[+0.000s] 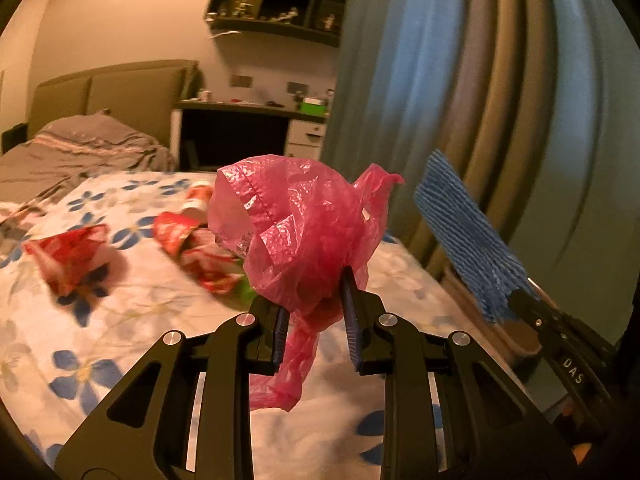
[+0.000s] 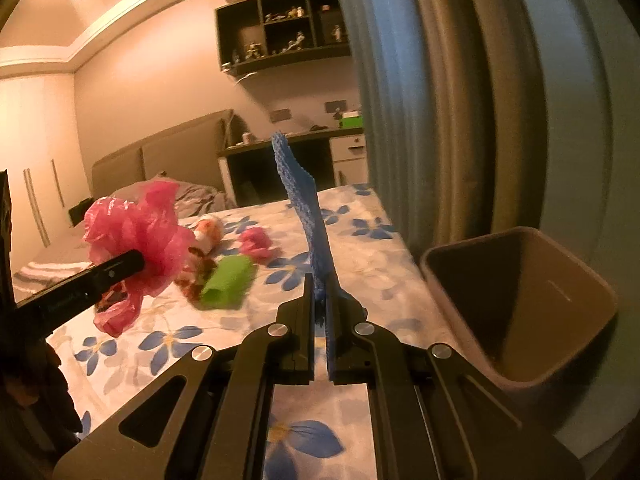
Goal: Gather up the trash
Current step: 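Carry the pink bag in the left tool while the right tool carries the blue brush to the bin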
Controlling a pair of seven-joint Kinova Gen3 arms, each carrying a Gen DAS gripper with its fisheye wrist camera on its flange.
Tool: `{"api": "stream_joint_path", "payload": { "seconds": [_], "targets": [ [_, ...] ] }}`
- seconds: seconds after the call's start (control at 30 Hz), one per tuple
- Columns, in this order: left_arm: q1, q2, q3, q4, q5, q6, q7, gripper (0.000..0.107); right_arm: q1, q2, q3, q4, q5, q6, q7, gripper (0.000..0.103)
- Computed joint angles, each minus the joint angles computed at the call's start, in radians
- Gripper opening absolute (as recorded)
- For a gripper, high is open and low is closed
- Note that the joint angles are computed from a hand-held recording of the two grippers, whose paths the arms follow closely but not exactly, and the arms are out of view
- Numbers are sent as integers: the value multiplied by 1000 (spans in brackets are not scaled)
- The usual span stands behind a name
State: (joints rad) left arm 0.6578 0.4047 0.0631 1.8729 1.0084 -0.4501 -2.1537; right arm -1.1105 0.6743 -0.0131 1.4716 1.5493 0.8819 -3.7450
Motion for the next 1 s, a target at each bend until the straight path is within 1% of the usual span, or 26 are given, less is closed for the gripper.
{"api": "stream_joint_path", "payload": {
  "seconds": [0.1, 0.23, 0.27, 0.43, 0.53, 0.63, 0.73, 0.77, 0.8, 0.83, 0.9, 0.97, 1.0],
  "targets": [
    [15, 33, 3, -59, -12, 37, -30, 23, -5, -16, 5, 40, 1, 38, -38, 5],
    [50, 81, -15, -144, -18, 90, -64, 23, -3, -34, -7, 84, -4, 97, -79, 5],
    [56, 98, -12, -173, -37, 108, -65, 23, -3, -40, -9, 97, -6, 115, -90, 5],
    [103, 167, -44, -290, -104, 187, -39, 23, 3, -53, -23, 143, -24, 207, -129, 5],
    [115, 210, -47, -359, -165, 228, -10, 23, 18, -69, -35, 182, -32, 238, -164, 5],
    [120, 252, -46, -425, -216, 267, 21, 23, 34, -78, -48, 209, -38, 260, -191, 5],
    [131, 291, -63, -489, -237, 320, 53, 23, 47, -84, -58, 237, -35, 270, -220, 5],
    [140, 302, -75, -506, -242, 334, 65, 23, 53, -86, -61, 245, -32, 269, -229, 5],
    [158, 314, -105, -530, -239, 356, 75, 23, 59, -88, -65, 251, -29, 268, -236, 5],
    [168, 330, -121, -555, -241, 375, 82, 23, 64, -88, -68, 257, -26, 268, -245, 5],
    [161, 342, -114, -575, -275, 390, 108, 24, 72, -89, -74, 262, -26, 270, -249, 5],
    [176, 361, -141, -603, -287, 411, 126, 24, 81, -88, -79, 267, -24, 264, -258, 5],
    [174, 363, -138, -607, -300, 414, 137, 24, 84, -88, -80, 268, -25, 262, -259, 5]
  ]
}}
